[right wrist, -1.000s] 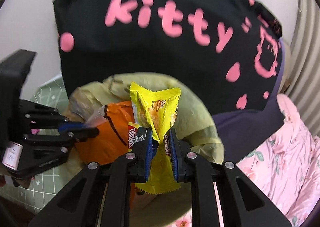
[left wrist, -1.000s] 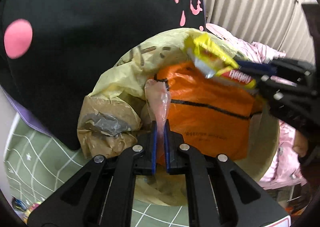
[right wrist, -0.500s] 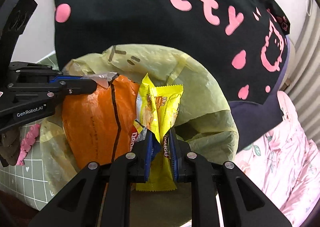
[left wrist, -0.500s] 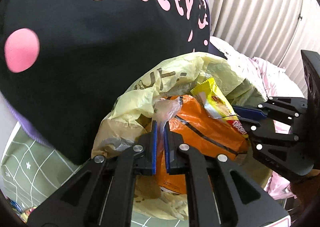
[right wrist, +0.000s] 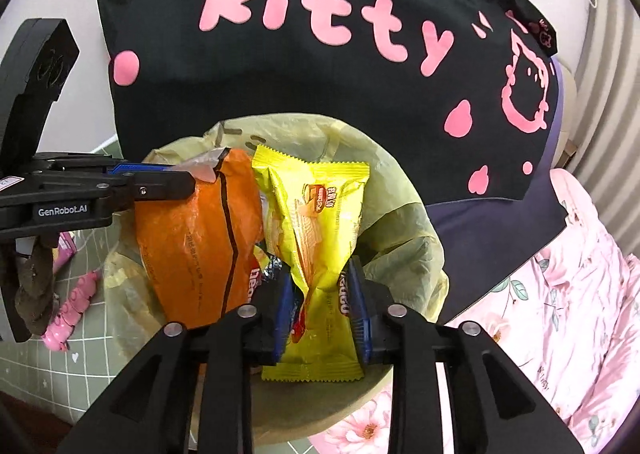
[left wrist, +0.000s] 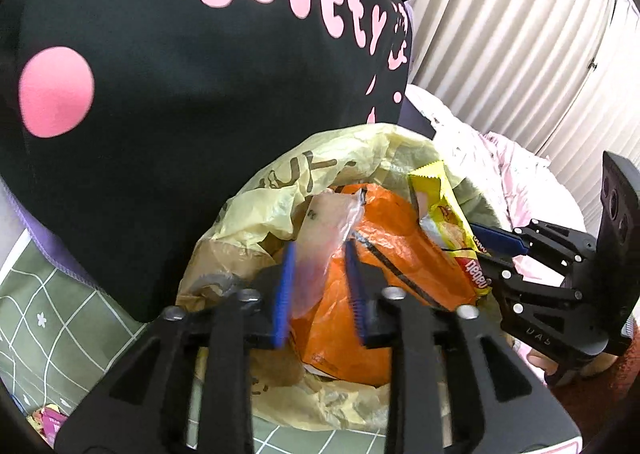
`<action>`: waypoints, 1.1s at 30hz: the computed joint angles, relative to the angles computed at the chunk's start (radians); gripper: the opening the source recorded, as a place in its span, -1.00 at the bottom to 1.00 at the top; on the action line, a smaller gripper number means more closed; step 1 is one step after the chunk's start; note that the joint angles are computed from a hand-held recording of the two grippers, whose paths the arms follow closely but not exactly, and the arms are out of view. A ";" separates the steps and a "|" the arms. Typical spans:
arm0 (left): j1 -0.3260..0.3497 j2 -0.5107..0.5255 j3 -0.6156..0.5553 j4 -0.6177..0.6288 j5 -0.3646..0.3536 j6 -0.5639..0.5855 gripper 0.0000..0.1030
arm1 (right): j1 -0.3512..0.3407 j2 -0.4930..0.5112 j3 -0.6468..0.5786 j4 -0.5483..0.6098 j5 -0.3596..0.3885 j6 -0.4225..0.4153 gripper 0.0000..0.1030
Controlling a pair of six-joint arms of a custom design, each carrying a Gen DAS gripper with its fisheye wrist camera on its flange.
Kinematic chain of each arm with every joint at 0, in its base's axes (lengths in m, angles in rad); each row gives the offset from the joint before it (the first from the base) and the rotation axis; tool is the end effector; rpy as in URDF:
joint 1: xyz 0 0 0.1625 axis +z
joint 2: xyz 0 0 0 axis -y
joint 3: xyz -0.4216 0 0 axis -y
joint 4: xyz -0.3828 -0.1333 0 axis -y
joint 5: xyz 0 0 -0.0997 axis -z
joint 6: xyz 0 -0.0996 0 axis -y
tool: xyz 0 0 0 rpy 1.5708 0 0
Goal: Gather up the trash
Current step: 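Open both grippers to drop the packet and bag into the bin, then move both open grippers from the bin back over the table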
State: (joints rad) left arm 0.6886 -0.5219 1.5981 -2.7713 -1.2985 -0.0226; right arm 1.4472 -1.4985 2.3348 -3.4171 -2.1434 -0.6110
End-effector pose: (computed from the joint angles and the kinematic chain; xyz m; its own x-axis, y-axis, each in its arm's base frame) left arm -0.4063 -0.5417 -0.0471 -0.6549 0.7081 -0.2640 0.7516 0.6467 -0.1300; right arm 0.0281 -0.4176 0.3388 -0.6745 0.1550 0.7219 -0.3923 0.7530 -0.5283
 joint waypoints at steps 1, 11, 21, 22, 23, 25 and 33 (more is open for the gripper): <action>0.000 0.001 -0.003 -0.001 -0.006 0.000 -0.37 | 0.007 0.000 0.003 -0.007 -0.008 0.001 -0.38; -0.018 -0.032 0.051 -0.071 -0.002 -0.016 -0.21 | 0.054 -0.021 0.049 -0.071 -0.048 -0.021 -0.04; -0.036 -0.103 0.192 -0.297 0.045 -0.023 -0.19 | 0.103 0.000 0.059 -0.214 -0.027 -0.025 -0.01; -0.039 -0.116 0.216 -0.330 0.063 -0.021 -0.17 | 0.108 0.010 0.056 -0.230 -0.019 -0.025 0.02; -0.042 -0.131 0.245 -0.364 0.085 -0.019 -0.14 | 0.112 0.021 0.052 -0.243 -0.006 -0.018 0.04; -0.048 -0.161 0.304 -0.431 0.146 -0.008 -0.14 | 0.113 0.034 0.047 -0.244 0.036 0.004 0.12; -0.029 -0.290 0.547 -0.652 0.442 -0.028 -0.13 | 0.165 0.172 -0.010 -0.219 0.110 -0.007 0.12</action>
